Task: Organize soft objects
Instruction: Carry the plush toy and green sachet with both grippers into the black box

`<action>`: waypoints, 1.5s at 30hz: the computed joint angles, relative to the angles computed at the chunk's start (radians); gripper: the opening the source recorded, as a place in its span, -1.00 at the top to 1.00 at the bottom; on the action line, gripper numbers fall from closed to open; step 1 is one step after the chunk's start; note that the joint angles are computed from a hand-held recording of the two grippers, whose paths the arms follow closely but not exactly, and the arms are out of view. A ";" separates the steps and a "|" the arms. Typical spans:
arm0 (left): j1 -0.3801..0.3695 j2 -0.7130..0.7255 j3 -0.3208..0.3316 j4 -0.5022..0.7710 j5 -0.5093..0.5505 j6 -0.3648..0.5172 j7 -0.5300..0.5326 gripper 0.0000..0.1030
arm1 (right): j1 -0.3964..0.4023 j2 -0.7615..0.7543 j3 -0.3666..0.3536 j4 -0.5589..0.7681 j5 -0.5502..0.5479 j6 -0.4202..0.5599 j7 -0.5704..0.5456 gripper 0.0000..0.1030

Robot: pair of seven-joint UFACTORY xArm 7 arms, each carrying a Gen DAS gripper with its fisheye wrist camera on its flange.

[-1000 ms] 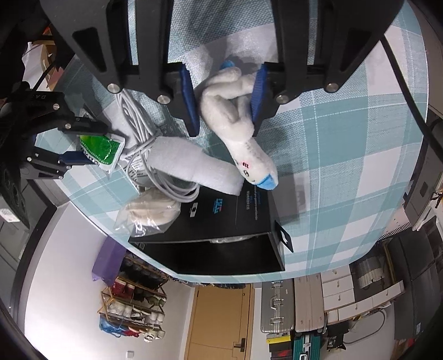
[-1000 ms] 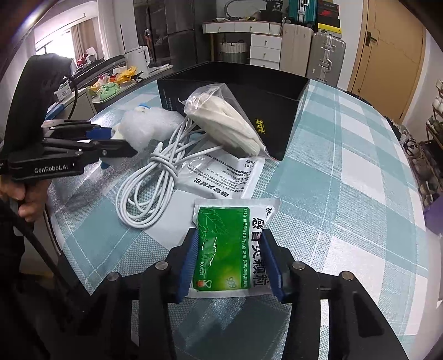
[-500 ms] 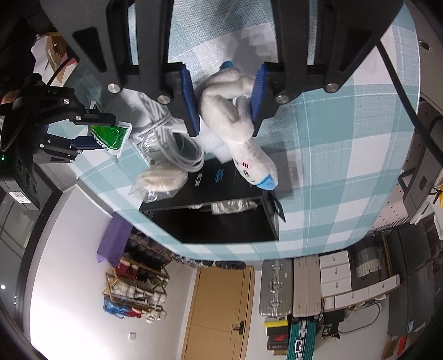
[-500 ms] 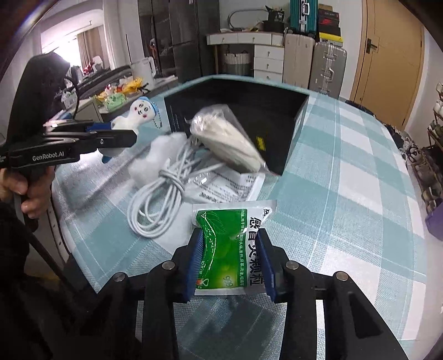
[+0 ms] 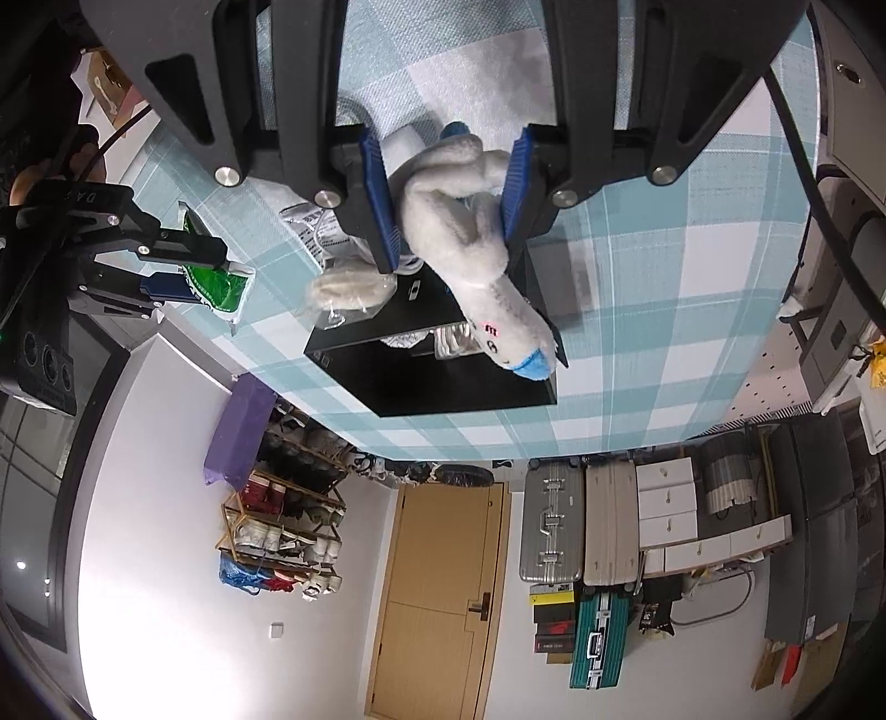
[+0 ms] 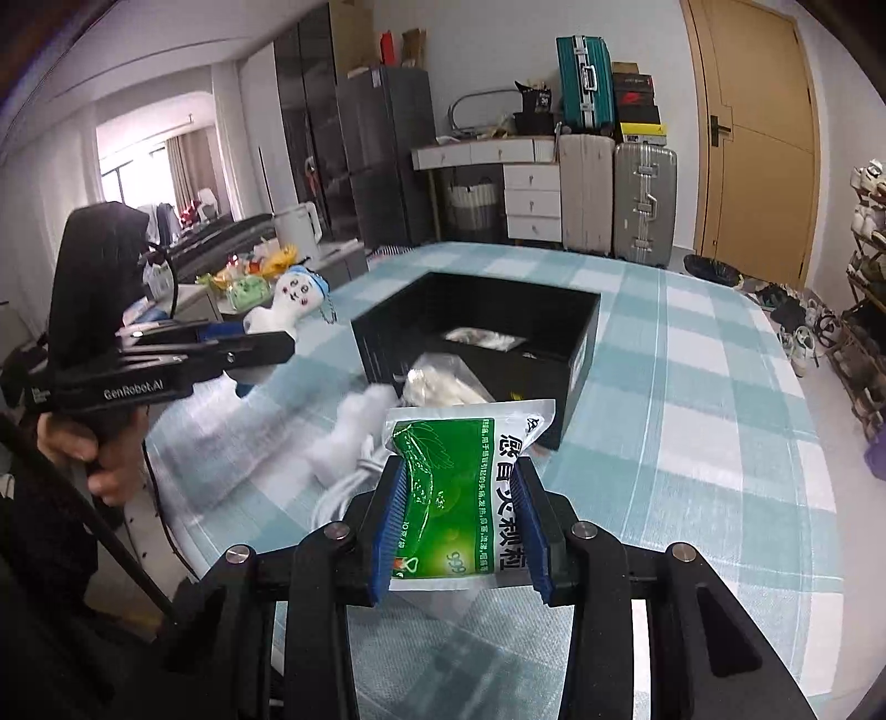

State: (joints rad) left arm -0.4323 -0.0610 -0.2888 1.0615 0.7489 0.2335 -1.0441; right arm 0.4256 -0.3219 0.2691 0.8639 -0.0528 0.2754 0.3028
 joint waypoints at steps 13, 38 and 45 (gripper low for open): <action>0.005 0.006 -0.001 0.058 0.059 0.011 -0.039 0.34 | 0.034 0.010 -0.052 0.036 0.081 -0.052 -0.048 0.26; -0.104 0.187 0.111 0.282 0.024 0.053 0.039 0.34 | -0.013 0.156 -0.060 0.215 0.091 -0.099 -0.087 0.26; -0.132 0.226 0.151 0.329 -0.012 0.051 0.076 0.34 | -0.009 0.224 -0.073 0.283 0.125 -0.083 -0.132 0.26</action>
State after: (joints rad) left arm -0.5646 0.1647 -0.1376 1.3902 0.7369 0.2845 -0.9683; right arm 0.4170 -0.0981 0.1958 1.1467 0.0722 0.1927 0.1709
